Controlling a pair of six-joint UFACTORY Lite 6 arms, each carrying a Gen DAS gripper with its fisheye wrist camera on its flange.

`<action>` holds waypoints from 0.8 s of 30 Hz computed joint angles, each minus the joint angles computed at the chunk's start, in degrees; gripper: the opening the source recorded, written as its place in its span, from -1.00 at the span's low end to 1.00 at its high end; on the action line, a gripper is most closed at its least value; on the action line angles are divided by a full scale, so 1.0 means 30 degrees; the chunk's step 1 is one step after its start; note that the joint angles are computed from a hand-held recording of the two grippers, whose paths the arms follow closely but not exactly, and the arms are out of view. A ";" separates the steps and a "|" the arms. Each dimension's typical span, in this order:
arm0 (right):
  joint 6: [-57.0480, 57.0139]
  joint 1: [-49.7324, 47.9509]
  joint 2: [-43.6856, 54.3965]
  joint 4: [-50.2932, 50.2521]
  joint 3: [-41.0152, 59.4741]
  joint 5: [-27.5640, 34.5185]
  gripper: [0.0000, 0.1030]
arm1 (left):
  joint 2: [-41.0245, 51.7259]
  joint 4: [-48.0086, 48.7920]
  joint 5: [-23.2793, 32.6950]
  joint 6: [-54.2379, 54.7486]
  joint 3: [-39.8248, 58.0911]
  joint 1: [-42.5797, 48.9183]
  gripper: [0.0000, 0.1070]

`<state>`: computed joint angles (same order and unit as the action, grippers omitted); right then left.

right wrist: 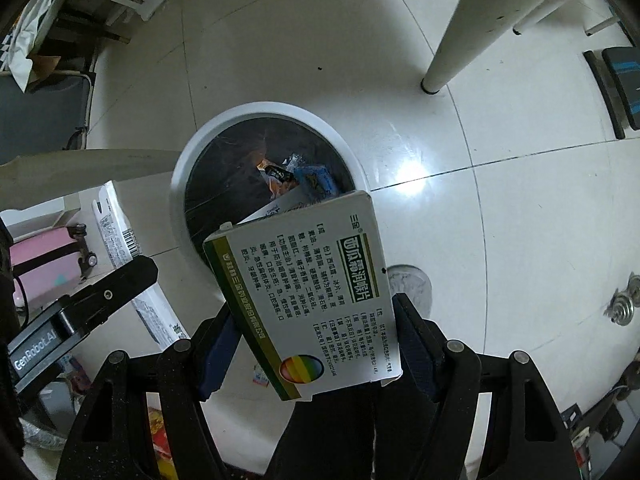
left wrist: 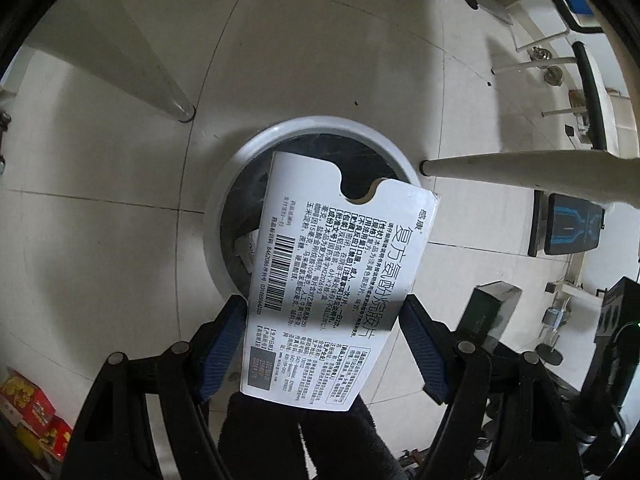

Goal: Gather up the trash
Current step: 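Carry both items over the trash bin and open both tools to drop them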

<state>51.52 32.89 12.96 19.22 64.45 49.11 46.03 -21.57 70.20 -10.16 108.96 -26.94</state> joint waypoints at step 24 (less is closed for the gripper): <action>0.2159 0.1449 -0.0546 -0.3413 0.3151 0.3308 1.00 | -0.5337 0.4241 0.3568 -0.0707 -0.0492 0.0701 0.87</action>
